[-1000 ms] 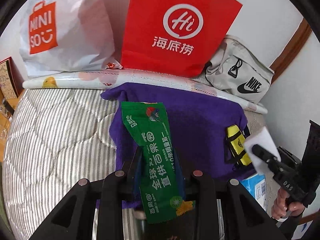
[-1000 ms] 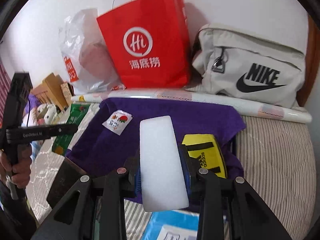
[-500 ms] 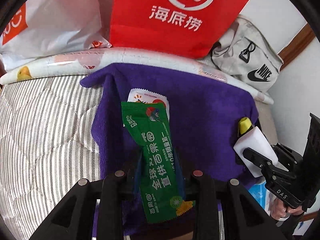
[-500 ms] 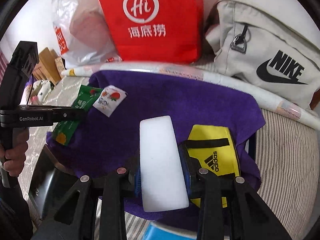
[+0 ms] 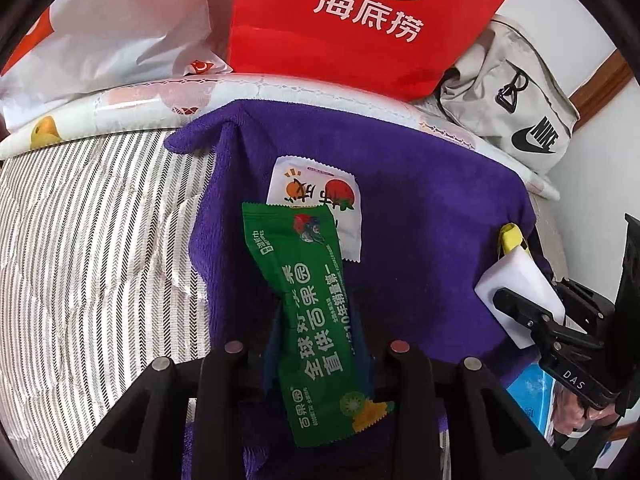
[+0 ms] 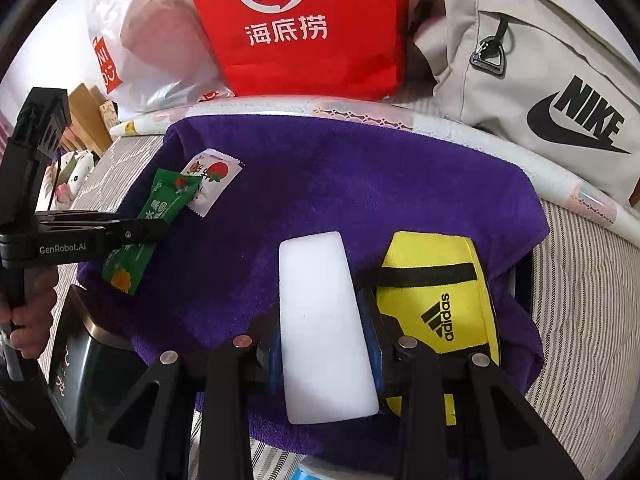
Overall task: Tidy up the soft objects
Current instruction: 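Lower green packet onto towel, open left tool while right tool releases sponge, then reach left tool toward the white glove while right tool reaches the white tissue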
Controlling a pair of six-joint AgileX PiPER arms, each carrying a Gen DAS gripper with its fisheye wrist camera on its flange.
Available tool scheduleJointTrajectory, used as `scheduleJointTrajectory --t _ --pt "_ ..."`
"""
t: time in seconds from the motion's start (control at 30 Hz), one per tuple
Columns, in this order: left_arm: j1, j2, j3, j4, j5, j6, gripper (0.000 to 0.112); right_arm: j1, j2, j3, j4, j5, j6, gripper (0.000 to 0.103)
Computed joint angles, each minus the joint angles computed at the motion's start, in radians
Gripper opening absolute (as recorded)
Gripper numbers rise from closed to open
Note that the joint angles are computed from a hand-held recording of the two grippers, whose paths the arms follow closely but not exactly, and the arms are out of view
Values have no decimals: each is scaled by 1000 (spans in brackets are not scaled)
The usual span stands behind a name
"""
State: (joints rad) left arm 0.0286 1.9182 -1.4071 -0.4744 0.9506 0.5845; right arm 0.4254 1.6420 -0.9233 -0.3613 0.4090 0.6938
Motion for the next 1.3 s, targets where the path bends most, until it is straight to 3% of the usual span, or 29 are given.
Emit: scheduleJointTrajectory --t 0.1,0.2,0.33,0.5,0.63,0.77,0.87,0.97,1.1,1.2,1.3 --pt "7 11 -19 -22 28 -2 40 2 1 -1 -7 2 11 38" --pt "24 8 -27 -63 60 22 52 5 -5 2 -2 -6 3 53" --pt "14 -37 -2 -29 39 3 55 39 -31 10 -128 25 136 65" --pt "26 -114 37 -12 56 -10 55 72 -135 54 -195 57 221 67" --pt "65 -220 121 -27 65 25 55 145 -245 106 -267 130 338 67" --pt "128 -333 215 -42 98 70 55 324 -407 215 -411 232 570 67" --pt "188 -416 283 -56 128 109 55 532 -476 261 -518 392 775 67" --pt "256 -499 355 -73 165 167 55 793 -509 289 -580 586 975 67" --pt "329 -579 448 -86 198 234 56 1062 -486 293 -573 731 1146 67" --pt "387 -633 522 -83 213 292 56 1196 -431 283 -564 785 1244 66" --pt "448 -669 576 -80 226 351 56 1271 -369 272 -560 769 1317 59"
